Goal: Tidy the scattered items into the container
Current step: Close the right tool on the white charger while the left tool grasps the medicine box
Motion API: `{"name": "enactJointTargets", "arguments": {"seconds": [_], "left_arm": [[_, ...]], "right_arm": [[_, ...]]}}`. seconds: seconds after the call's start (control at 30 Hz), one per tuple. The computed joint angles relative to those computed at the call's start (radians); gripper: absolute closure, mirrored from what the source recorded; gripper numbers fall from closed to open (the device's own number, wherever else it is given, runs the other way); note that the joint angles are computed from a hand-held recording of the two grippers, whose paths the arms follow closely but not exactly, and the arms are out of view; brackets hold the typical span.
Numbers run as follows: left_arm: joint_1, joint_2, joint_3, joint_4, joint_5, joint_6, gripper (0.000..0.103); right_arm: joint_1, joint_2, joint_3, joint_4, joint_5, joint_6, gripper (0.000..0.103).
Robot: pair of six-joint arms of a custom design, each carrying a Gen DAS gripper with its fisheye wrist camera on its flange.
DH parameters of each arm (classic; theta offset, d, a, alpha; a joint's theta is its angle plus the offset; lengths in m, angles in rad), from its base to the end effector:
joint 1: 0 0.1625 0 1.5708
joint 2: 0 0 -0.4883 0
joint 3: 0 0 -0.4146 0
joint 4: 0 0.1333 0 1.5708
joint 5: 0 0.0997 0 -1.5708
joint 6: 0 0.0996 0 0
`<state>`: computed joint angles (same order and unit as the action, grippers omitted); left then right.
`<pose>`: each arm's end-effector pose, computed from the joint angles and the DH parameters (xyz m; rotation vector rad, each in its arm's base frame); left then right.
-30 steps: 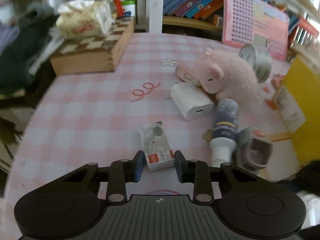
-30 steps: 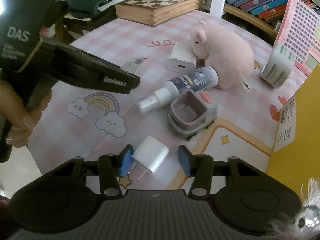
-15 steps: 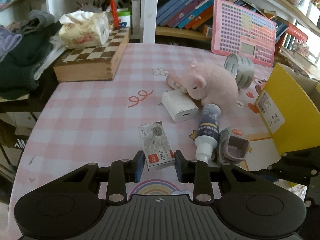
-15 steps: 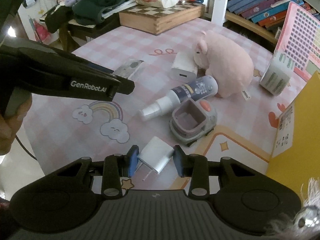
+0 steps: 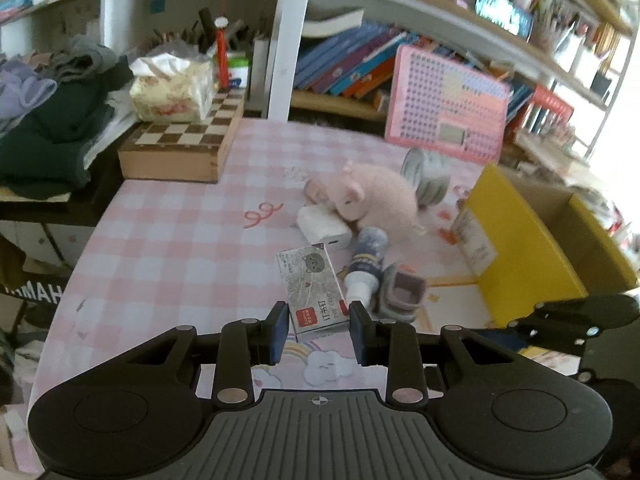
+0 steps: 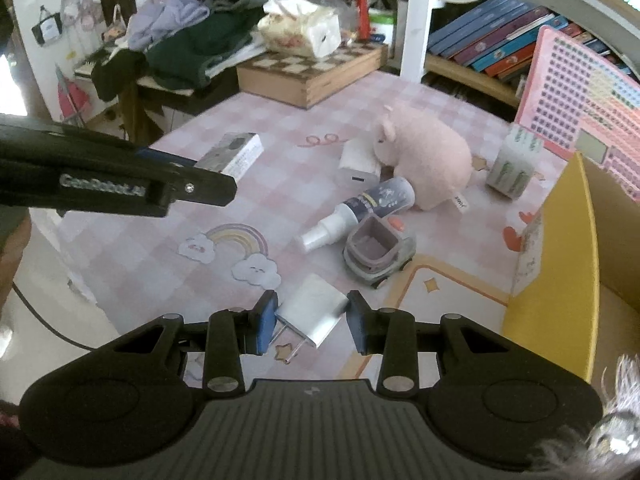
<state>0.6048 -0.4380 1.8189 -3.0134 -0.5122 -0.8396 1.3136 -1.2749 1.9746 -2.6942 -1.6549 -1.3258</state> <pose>-0.3873 -0.5353 -0.0801 0.1038 2.2977 -1.1001 -0.0296 -0.6036 0.3131 1.3853 -2.3903 0.3349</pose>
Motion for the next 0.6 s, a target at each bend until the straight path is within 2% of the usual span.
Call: {"name": "enactJointTargets", "arguments": {"seconds": [0.17, 0.6], "left_arm": [[-0.043, -0.022, 0.065, -0.07, 0.007, -0.048, 0.072], [-0.135, -0.061, 0.175, -0.162, 0.001, -0.142, 0.072]], "right_arm": [[-0.007, -0.059, 0.046, -0.005, 0.019, 0.012, 0.068], [-0.054, -0.205, 0.145, -0.013, 0.057, 0.038, 0.068]]}}
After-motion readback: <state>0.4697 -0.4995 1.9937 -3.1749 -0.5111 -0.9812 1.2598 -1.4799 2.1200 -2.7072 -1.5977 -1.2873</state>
